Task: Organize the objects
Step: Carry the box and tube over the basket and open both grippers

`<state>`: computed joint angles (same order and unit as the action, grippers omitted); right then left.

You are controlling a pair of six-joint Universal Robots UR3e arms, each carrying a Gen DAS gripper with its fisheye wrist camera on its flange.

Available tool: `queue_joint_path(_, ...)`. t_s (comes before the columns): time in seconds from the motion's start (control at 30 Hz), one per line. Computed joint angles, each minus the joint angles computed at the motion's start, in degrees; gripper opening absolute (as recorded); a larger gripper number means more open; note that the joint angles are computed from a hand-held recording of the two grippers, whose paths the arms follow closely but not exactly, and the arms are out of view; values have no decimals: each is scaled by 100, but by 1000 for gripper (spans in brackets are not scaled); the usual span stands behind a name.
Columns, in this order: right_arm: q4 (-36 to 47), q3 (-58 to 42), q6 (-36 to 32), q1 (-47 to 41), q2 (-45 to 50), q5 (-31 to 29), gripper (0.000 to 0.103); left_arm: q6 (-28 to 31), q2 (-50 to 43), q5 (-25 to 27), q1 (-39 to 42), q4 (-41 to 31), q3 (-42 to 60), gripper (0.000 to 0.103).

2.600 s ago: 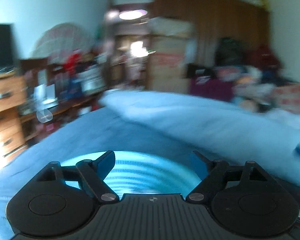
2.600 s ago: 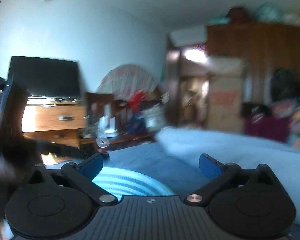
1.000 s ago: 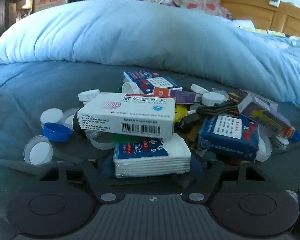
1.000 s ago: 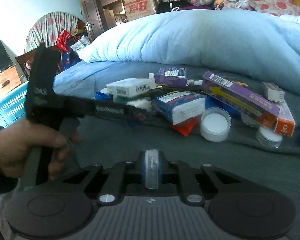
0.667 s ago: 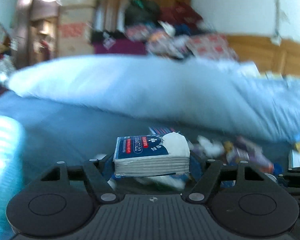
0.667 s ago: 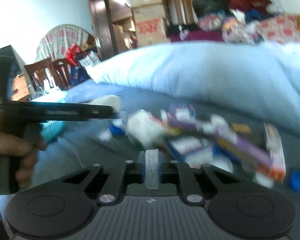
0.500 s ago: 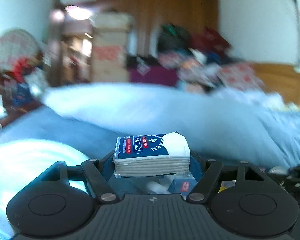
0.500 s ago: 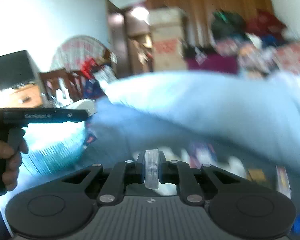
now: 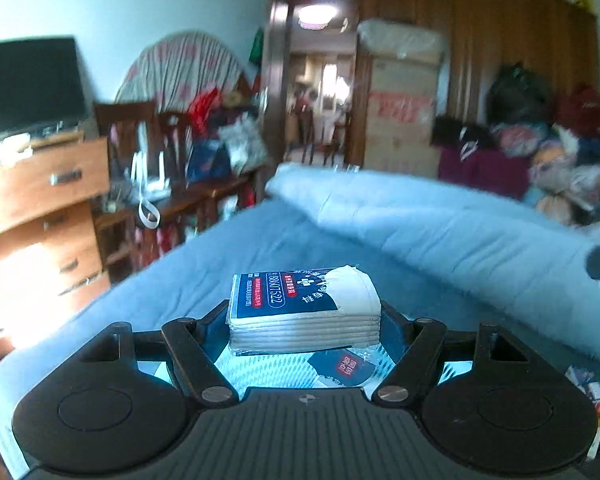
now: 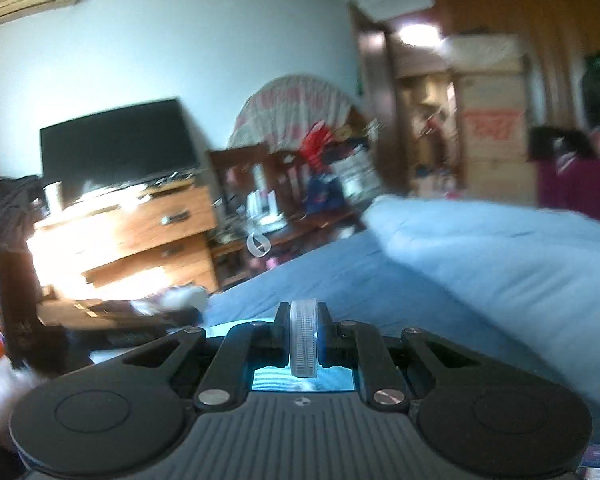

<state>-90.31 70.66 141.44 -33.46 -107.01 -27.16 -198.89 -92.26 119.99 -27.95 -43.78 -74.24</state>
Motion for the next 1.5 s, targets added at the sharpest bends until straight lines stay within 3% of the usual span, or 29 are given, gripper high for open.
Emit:
queue_joint_path(0.13,-1276,-251,1281,1392,658,-1012,14,70,468,-544,527,-102,-571,73)
queue_joint_path(0.43,-2302,-569,2226,2928,1473,-2276,14,195,713,-1132,1089,172,-1241,73)
queue_joint_path(1.5,-2574,-249,2123,2949,1556,-2323,14,206,662,-1196,1182,337,-1356,73)
